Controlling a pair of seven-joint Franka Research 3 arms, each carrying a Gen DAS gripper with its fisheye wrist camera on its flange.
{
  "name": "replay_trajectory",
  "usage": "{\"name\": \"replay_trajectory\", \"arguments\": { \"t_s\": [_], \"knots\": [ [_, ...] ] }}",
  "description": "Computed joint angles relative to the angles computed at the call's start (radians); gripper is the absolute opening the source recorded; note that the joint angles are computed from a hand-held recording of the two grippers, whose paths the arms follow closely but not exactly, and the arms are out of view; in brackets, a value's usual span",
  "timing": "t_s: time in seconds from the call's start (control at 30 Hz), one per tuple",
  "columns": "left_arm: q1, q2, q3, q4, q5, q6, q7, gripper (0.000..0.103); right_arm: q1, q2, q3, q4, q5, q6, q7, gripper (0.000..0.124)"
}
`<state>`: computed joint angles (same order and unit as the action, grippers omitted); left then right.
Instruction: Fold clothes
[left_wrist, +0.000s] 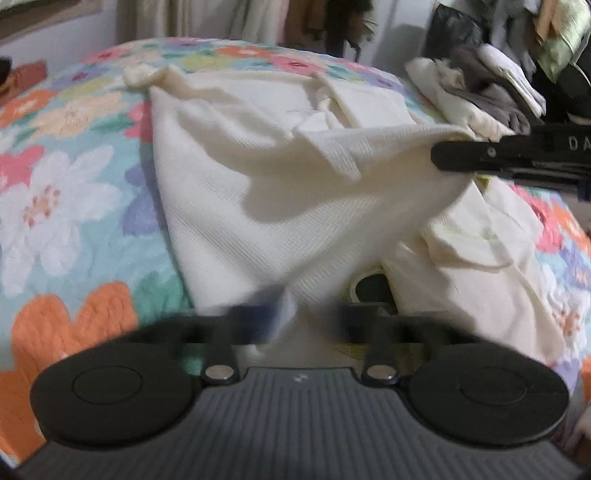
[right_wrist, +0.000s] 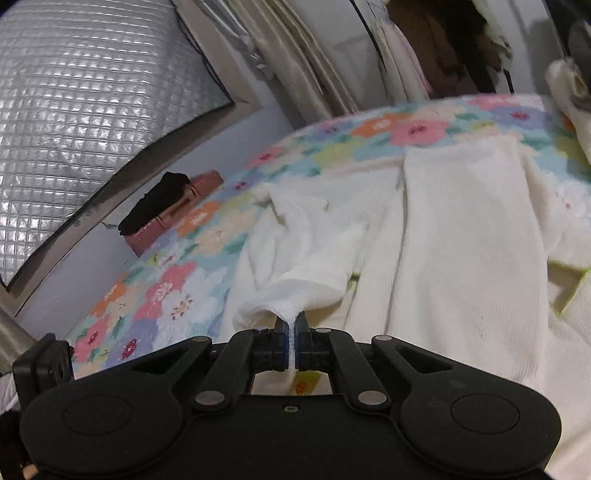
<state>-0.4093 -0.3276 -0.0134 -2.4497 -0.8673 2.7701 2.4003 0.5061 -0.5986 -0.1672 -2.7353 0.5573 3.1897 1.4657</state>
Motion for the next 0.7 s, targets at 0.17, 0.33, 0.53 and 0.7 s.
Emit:
{"name": "replay_trajectory", "arguments": {
  "t_s": [0.17, 0.33, 0.53, 0.7],
  "knots": [
    [-0.058, -0.085, 0.053, -0.027, -0.126, -0.013, 0.169, 0.007, -0.13, -0.091, 0.168, -0.064, -0.023, 0.043, 0.073, 0.004],
    [-0.051, -0.146, 0.065, -0.051, -0.127, -0.105, 0.232, 0.007, -0.326, -0.265, 0.371, -0.143, -0.017, -0.073, 0.298, 0.004],
    [0.116, -0.156, -0.169, -0.123, 0.244, -0.001, -0.07, 0.016, -0.382, -0.33, 0.357, -0.158, -0.032, -0.472, 0.529, 0.004],
    [0.113, -0.126, -0.156, -0.125, 0.342, -0.004, -0.205, 0.017, -0.374, -0.246, 0.347, -0.103, -0.162, -0.491, 0.53, 0.004]
  ]
}}
